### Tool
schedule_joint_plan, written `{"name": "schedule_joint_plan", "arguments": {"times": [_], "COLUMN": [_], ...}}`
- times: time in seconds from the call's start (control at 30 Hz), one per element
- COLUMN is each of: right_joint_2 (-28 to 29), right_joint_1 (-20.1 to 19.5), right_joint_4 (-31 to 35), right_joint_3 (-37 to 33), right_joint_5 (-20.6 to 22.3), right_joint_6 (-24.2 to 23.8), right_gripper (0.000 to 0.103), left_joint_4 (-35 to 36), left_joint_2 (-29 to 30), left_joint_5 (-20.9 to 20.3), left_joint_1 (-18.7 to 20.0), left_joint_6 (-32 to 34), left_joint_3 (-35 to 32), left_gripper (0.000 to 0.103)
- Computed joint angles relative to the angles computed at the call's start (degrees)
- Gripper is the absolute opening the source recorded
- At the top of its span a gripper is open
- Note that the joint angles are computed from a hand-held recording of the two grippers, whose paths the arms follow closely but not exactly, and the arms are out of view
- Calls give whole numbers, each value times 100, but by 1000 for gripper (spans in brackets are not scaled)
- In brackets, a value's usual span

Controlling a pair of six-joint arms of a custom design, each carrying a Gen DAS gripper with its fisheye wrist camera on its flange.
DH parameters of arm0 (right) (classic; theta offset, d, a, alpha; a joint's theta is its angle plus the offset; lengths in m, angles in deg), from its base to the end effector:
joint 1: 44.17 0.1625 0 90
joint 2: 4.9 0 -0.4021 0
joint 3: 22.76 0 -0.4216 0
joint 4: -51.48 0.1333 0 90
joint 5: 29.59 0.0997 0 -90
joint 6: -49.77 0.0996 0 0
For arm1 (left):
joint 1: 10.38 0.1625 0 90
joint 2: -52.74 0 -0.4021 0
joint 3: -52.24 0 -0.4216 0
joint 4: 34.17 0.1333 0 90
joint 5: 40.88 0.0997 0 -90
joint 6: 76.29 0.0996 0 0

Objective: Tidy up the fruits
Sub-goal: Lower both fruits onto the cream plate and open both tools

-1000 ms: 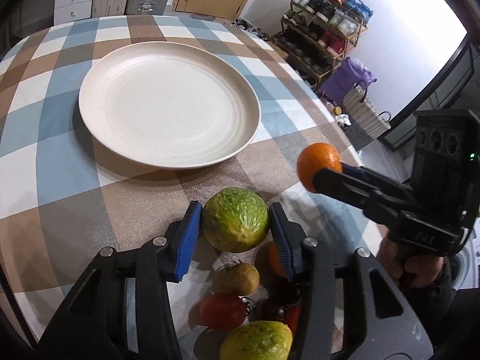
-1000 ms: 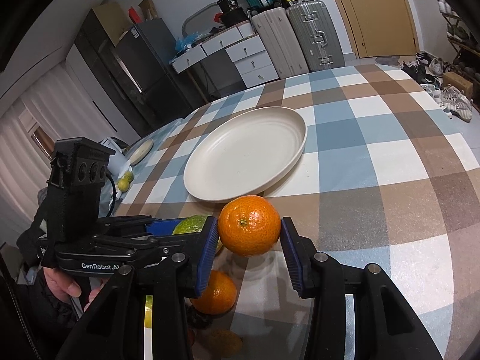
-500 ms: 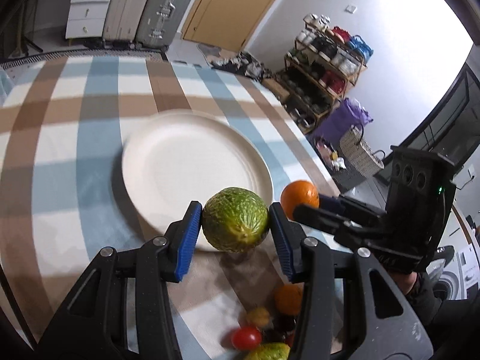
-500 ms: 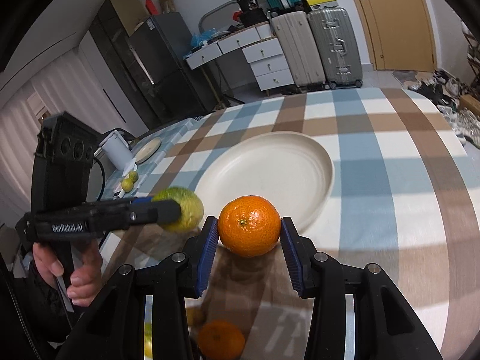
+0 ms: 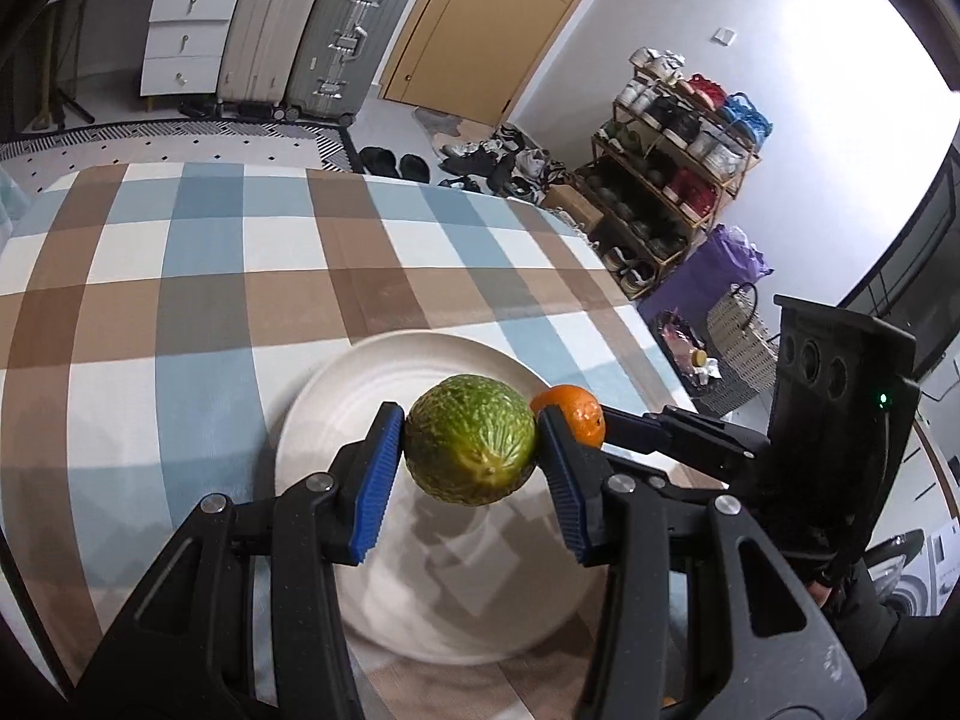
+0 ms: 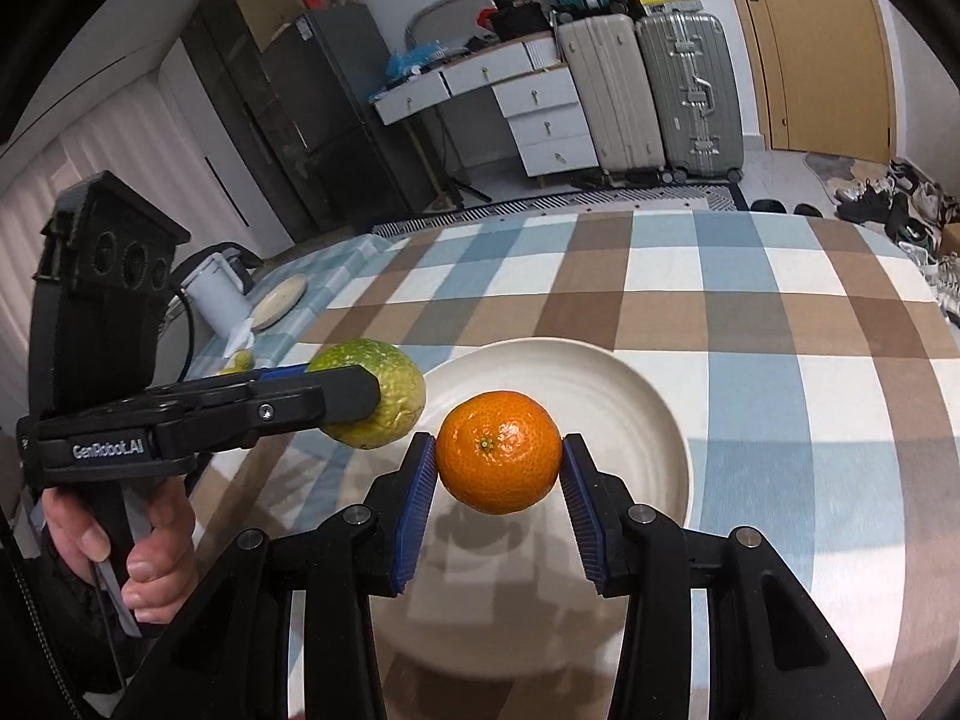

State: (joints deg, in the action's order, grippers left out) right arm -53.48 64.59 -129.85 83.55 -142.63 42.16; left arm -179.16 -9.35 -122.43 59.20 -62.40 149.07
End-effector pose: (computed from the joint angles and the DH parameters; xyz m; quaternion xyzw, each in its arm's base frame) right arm 0.2903 -0.5613 0.0864 0.1578 -0.9265 0.3004 0.1628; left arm -0.0924 -0.6723 0.2197 0.2772 0.9419 -0.1792 0.0624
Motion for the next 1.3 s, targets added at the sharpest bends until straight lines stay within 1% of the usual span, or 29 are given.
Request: {"name": "schedule_joint_plan", "arguments": {"times": [0.13, 0.3, 0.43, 0.63, 0.7, 0.73, 0.77, 0.8, 0.83, 0.87, 0.93, 0.97, 1.0, 1.03, 1.07, 1.13, 1.23, 1.3], "right_joint_2": [207, 388, 506, 649, 691, 692, 676, 659, 641, 606, 487, 410, 369, 300, 228, 103, -125, -261], "right_joint_1": [-120, -260, -321, -321, -299, -291, -292, -290, -271, -249, -238, -217, -200, -166, -124, -37, 119, 235], "right_joint_4": [172, 274, 357, 245, 102, 21, -68, -114, -187, -339, -477, -557, -637, -795, -951, -1159, -1485, -1653], "right_joint_3": [-299, -540, -668, -799, -818, -807, -776, -753, -720, -648, -504, -407, -344, -226, -103, 91, 440, 647], "right_joint_5": [26, 21, -65, -157, -234, -244, -194, -164, -199, -221, -117, -121, -137, -175, -218, -299, -356, -386], "right_joint_6": [-104, -103, -164, -259, -340, -366, -392, -405, -416, -429, -409, -358, -330, -286, -264, -255, -183, -115], "right_gripper": [43, 43, 43, 44, 49, 54, 62, 68, 80, 85, 86, 88, 91, 97, 99, 100, 103, 103], "left_joint_4": [74, 143, 153, 8, -47, -17, -55, -159, -187, -203, -272, -313, -361, -383, -462, -745, -985, -1234], "left_joint_2": [363, 698, 813, 941, 936, 933, 912, 877, 837, 795, 681, 602, 515, 446, 335, 77, -268, -552], "left_joint_5": [54, 88, 91, 93, 112, 42, 70, 118, 72, 59, 80, 123, 177, 197, 270, 448, 648, 882], "left_joint_1": [94, 210, 251, 268, 270, 288, 287, 277, 286, 282, 251, 219, 181, 157, 110, -1, -168, -350], "left_joint_6": [-30, -75, -73, -39, -80, -106, -174, -233, -249, -267, -252, -241, -229, -218, -200, -133, -43, 69], "left_joint_3": [-328, -639, -730, -817, -820, -844, -830, -778, -746, -710, -589, -498, -394, -319, -180, 169, 599, 977], "left_gripper": [43, 43, 43, 43, 44, 50, 60, 64, 68, 68, 69, 69, 70, 73, 76, 81, 81, 82]}}
